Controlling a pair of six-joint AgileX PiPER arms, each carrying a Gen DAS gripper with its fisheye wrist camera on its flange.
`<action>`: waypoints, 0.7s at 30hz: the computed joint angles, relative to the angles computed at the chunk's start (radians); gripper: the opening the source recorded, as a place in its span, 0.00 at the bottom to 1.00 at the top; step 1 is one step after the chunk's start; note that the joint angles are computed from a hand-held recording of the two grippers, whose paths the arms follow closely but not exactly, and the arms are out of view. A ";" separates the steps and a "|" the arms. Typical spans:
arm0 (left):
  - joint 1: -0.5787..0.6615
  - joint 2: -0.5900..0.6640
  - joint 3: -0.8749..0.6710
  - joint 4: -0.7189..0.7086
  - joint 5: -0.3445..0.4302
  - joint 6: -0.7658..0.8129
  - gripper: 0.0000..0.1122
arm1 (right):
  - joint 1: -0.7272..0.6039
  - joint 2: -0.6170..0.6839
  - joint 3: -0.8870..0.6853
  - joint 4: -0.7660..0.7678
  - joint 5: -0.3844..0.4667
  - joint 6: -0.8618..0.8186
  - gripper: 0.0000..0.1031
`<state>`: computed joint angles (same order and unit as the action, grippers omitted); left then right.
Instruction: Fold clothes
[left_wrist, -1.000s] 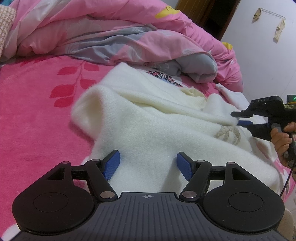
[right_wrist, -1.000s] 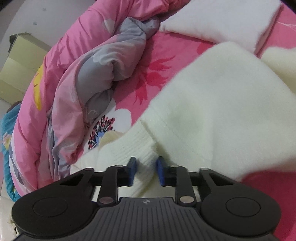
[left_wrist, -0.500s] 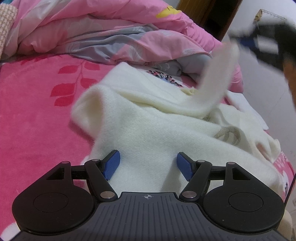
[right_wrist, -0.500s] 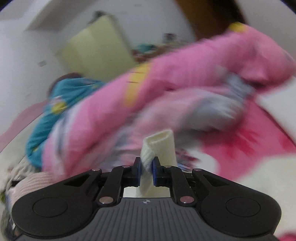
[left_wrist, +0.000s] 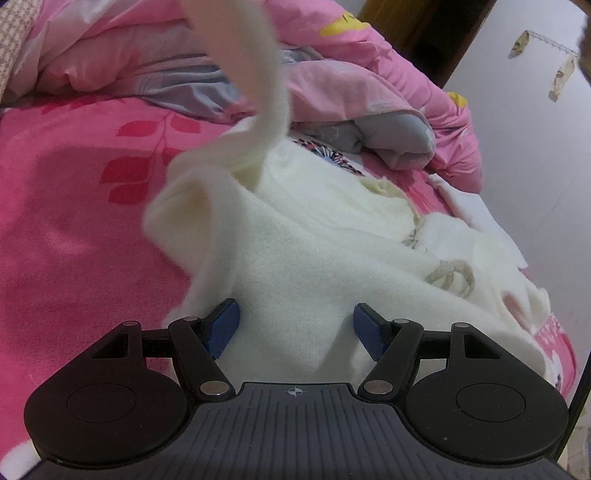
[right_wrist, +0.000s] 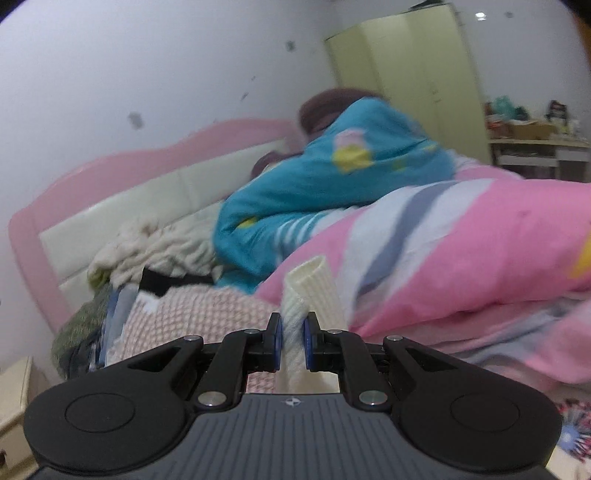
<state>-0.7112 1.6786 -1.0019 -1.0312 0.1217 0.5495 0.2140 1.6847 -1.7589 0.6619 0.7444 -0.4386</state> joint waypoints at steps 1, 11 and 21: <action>0.004 0.002 -0.002 -0.014 0.005 0.013 0.61 | 0.016 0.019 -0.017 -0.015 0.000 0.013 0.12; 0.018 0.007 -0.008 -0.091 0.028 0.077 0.61 | 0.058 0.101 -0.090 -0.293 0.065 0.227 0.29; 0.008 0.010 -0.007 -0.068 0.009 0.078 0.63 | -0.123 -0.134 0.192 -0.116 0.000 0.117 0.41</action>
